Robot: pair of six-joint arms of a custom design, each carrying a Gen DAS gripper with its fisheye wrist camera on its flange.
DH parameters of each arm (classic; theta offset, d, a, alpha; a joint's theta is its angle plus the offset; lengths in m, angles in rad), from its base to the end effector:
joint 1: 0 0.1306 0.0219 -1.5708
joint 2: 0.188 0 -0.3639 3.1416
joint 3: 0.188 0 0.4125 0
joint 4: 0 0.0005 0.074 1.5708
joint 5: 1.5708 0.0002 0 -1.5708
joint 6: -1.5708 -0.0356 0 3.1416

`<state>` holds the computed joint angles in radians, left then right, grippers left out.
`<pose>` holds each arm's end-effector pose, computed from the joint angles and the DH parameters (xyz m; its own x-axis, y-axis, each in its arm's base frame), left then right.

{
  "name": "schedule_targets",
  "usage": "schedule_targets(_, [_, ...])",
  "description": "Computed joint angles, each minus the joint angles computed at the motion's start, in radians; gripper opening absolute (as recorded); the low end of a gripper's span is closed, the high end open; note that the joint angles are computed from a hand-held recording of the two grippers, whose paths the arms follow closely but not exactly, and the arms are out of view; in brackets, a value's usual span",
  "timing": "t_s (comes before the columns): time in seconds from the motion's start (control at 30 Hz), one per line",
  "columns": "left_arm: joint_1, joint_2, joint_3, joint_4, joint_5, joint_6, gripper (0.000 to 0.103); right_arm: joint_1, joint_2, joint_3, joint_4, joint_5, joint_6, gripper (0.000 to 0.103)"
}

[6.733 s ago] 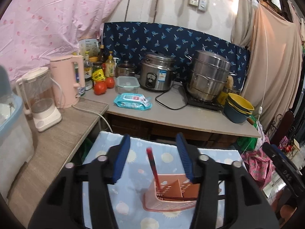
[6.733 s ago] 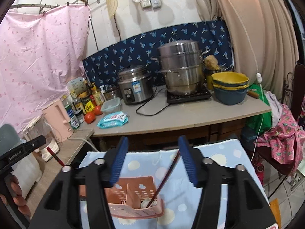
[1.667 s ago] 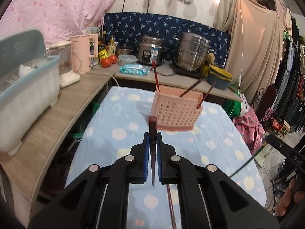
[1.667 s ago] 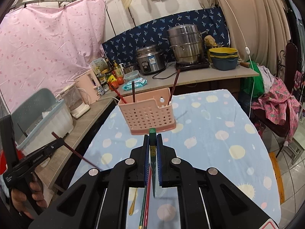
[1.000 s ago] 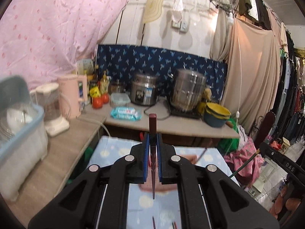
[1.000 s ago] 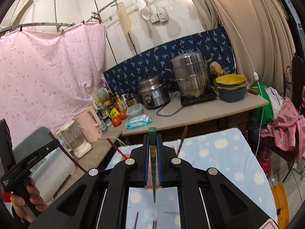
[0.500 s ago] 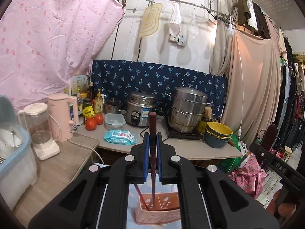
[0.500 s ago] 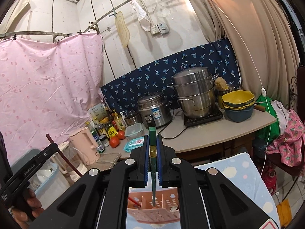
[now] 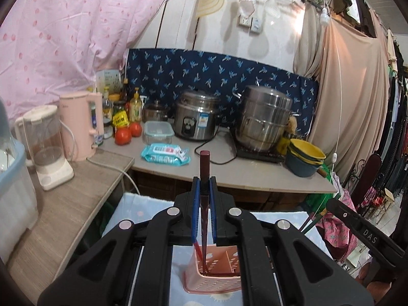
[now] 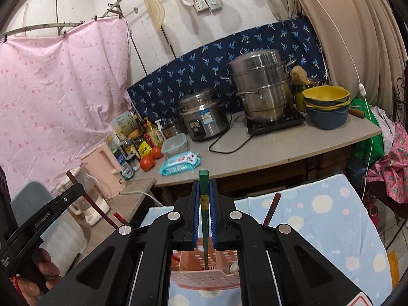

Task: Organize utensils
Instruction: 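Open both tools to release the chopsticks and withdraw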

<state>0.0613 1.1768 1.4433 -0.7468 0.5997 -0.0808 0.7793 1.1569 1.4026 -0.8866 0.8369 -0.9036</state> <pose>0.4374 0.0062 0.5475 -0.4234 0.0408 -0.9050 0.4848 0.8541 -0.1883 0.3169 0.2752 0.5269 -0.3003 0.4429 -0.8448 0.3049 0.8838 0.3549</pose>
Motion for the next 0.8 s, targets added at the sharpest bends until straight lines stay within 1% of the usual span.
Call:
schedule_targets(0.27, [-0.003,0.015,-0.012,-0.027,-0.001,-0.025,0.008,-0.022,0.012,-0.029,-0.032,-0.054,-0.059,0.007])
schedule_targets(0.33, [-0.003,0.012,-0.018,-0.029,-0.007,-0.026,0.012,-0.017,0.018,-0.027,-0.042,-0.042,-0.067,0.013])
schedule_targets(0.37, [-0.003,0.013,-0.019,-0.030,-0.008,-0.026,0.025,-0.013,0.022,-0.021,-0.056,-0.029,-0.073,0.017])
schedule_targets(0.4, [-0.002,0.010,-0.023,-0.027,-0.014,-0.019,0.042,-0.010,0.023,-0.019,-0.061,-0.023,-0.074,0.023])
schedule_targets(0.47, [0.004,-0.008,-0.045,0.006,-0.027,0.005,0.048,-0.003,0.017,-0.023,-0.061,-0.011,-0.079,0.029])
schedule_targets(0.7, [0.024,-0.038,-0.061,-0.017,-0.032,-0.020,0.049,0.037,-0.006,-0.027,-0.110,0.037,-0.127,0.030])
schedule_targets(0.8, [0.037,-0.063,-0.079,-0.031,-0.027,-0.037,0.050,0.072,-0.013,-0.026,-0.141,0.063,-0.153,0.034])
